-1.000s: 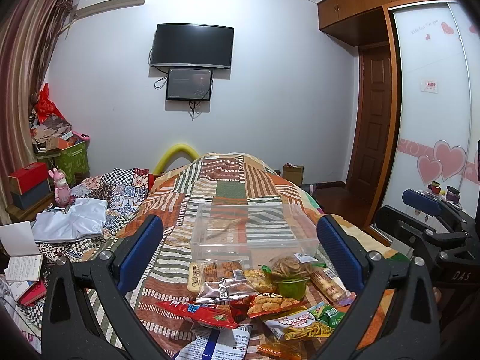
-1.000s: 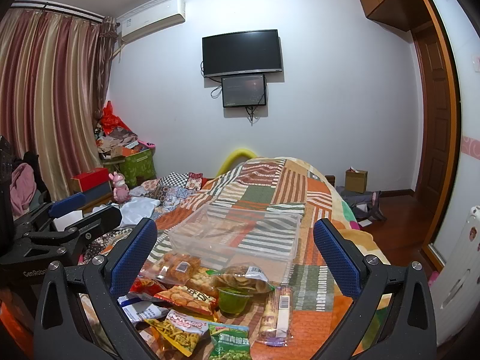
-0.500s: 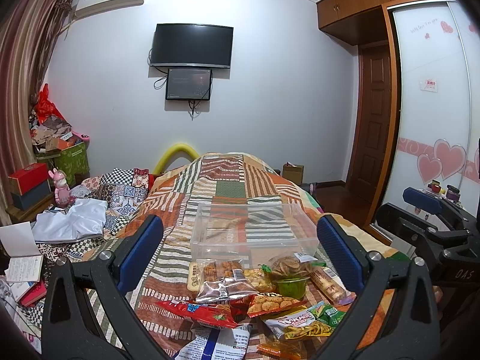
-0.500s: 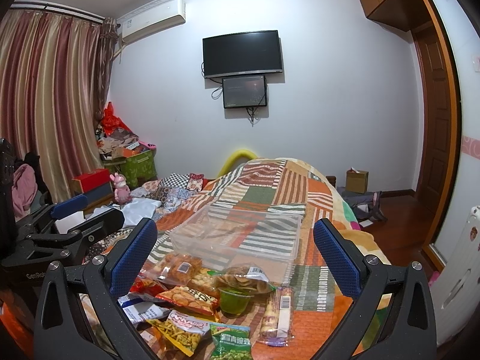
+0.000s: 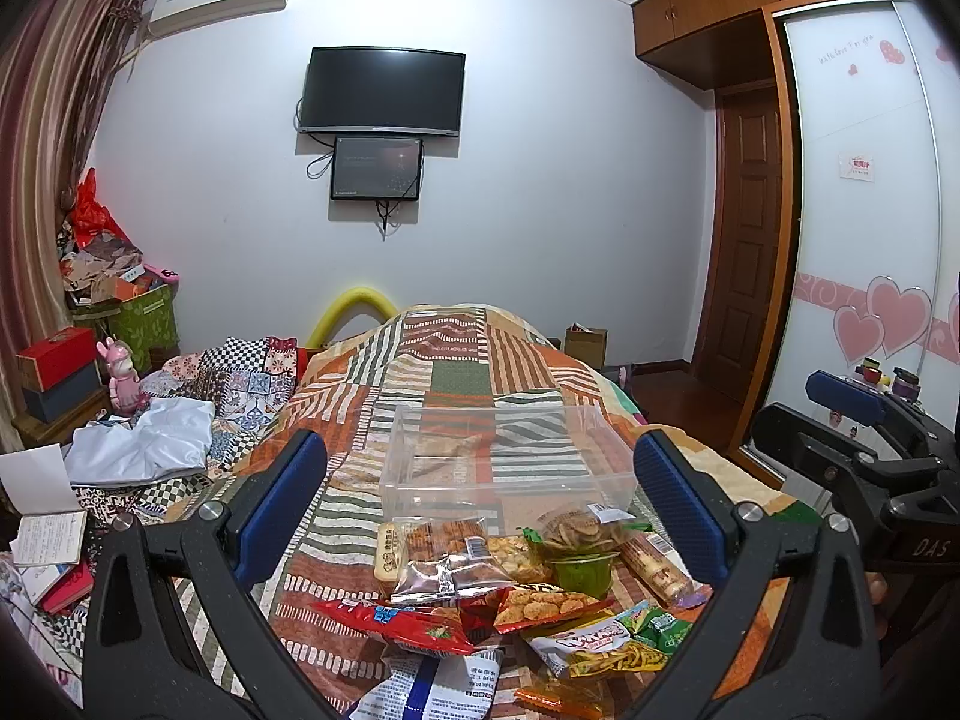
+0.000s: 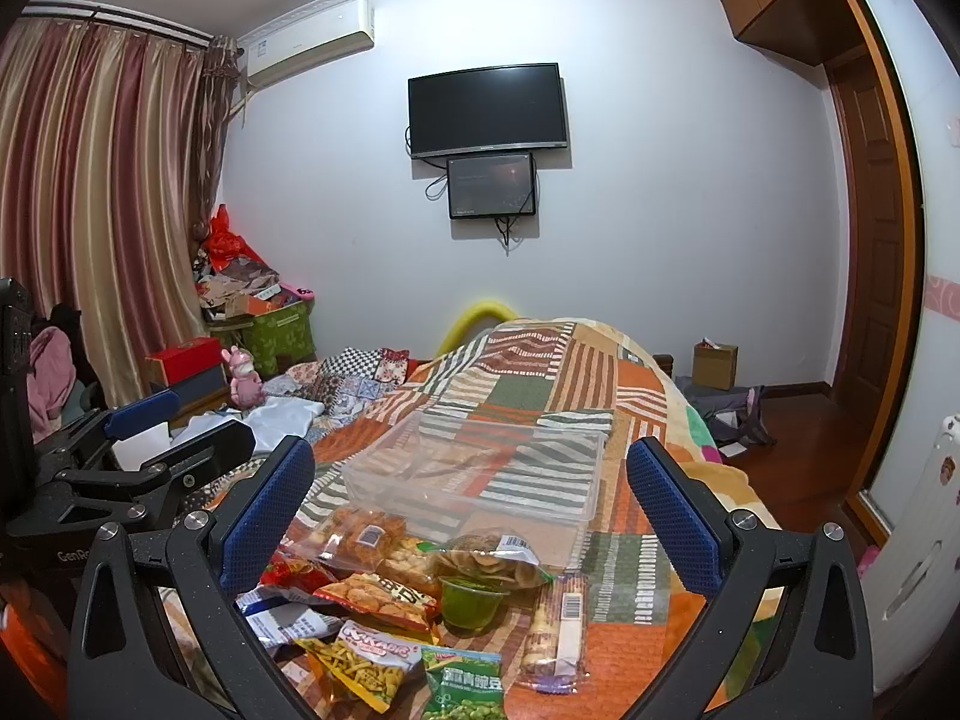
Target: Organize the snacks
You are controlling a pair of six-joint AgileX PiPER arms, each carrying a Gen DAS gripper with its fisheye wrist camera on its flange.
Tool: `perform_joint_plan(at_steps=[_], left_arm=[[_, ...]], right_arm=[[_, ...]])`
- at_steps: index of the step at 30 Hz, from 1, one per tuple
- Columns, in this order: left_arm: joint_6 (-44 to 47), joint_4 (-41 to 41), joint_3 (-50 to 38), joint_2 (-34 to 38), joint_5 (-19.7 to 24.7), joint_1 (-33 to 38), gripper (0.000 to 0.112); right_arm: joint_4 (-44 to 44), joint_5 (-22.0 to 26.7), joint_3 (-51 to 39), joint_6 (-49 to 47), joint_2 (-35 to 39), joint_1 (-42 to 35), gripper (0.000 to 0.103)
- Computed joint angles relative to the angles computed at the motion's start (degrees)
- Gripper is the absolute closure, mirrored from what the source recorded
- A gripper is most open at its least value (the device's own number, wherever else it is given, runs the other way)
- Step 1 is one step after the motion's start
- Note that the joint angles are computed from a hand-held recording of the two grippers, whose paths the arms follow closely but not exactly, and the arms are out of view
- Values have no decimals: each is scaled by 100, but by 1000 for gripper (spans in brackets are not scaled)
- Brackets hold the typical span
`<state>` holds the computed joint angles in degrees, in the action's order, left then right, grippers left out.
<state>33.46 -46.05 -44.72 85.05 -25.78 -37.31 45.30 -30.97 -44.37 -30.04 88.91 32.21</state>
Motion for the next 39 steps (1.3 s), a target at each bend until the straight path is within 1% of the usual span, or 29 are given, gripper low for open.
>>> perform_joint_plan(at_steps=[12,16,20,23,30,33,34,35,36,39], left_arm=[[108,-76,14,26,48,17,9],[219,-152,-79,142,419,211,9],[650,-544,-196,395,795,414,9],[1103,-962,-283,659,1006,503,9],[1713,-1516,-578,1105,1674,846,9],[2439,-2183,-769,1309,1844,952,9],[2851,-2599,-839,1377,1896,981,9],[3034,-2787,-865,1444,1932,1003,9],[3047,-2815,-882,1507,1952,1017,9],[2430,-2169,-841,1685,1693,913,9]], right_arm=[[-33,26,15,51,41,-49,0],[-63,114,17,124,137,-162,0],[59,151,62,48,252,-302,0],[94,361,52,-13,368,-485,0],[-148,1151,-92,260,687,-1056,0],[-286,1431,-172,470,856,-1271,0],[-377,1508,-192,598,914,-1346,0],[-330,1592,-218,582,932,-1378,0],[-511,1715,-255,795,991,-1474,0],[-1902,1952,-325,2245,1182,-1752,0]])
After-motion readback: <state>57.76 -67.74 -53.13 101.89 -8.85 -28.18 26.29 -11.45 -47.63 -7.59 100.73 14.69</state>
